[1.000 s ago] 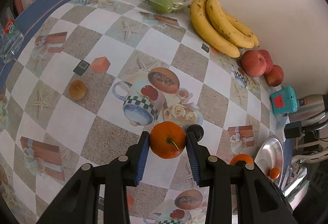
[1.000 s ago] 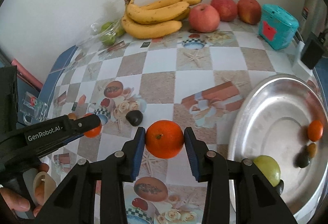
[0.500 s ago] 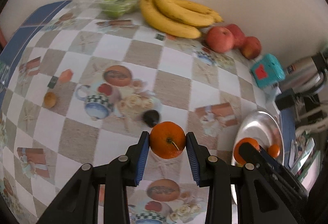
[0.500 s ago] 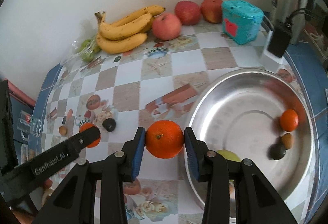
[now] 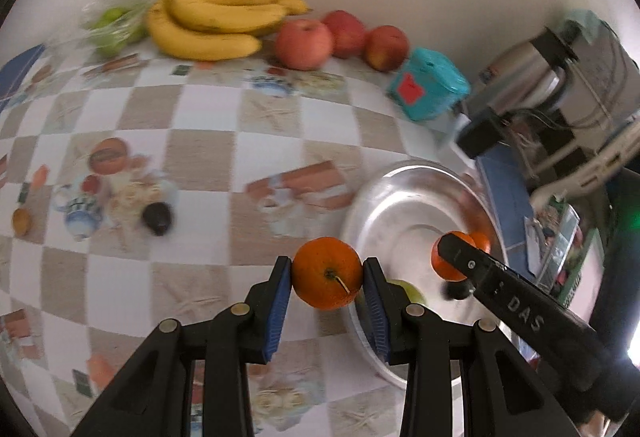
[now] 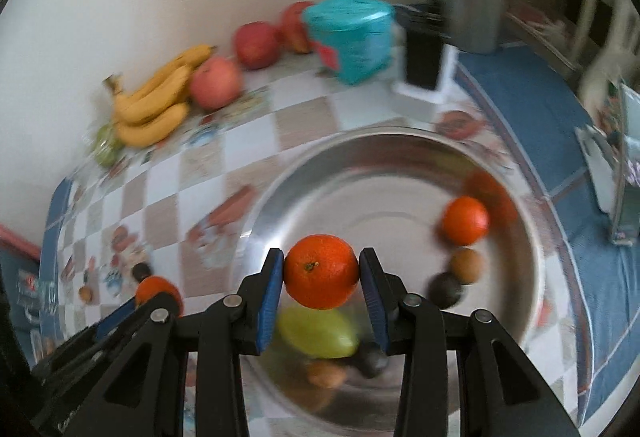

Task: Organize fruits
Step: 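Carry both tangerines over the steel plate and open both grippers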

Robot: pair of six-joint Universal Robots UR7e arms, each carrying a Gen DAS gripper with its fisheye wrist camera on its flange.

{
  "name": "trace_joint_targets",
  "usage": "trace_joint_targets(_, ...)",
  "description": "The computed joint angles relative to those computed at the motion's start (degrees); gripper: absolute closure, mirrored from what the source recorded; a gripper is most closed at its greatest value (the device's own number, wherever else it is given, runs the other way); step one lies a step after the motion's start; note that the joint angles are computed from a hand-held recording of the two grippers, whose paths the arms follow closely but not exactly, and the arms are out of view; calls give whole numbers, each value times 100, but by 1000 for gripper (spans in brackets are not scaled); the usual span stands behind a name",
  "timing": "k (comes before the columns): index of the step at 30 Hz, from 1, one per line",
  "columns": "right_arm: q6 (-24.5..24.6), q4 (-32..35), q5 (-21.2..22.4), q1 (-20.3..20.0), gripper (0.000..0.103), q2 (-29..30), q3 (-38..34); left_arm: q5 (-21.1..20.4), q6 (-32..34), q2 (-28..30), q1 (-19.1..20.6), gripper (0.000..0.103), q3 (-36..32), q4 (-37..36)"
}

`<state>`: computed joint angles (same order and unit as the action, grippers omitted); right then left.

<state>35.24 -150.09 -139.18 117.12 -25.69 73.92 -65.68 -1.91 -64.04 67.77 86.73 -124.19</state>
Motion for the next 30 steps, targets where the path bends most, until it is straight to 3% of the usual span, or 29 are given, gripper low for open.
trace_joint_targets(10,408,-37,24,-135,62,-250,402,-157,696,91,-145,65,430,-735)
trace_joint_targets(20,574,7,108,-184,61,-258,433,26,769,152,-157,62,503,-857)
trace_joint_targets(26,705,107,38,-178,61,-263,415,30,754,135,-131,44,489,-913)
trace_joint_targets(30,657,97,-104,-139,47,-264,395,-23,703,120,-111,44,432,-899)
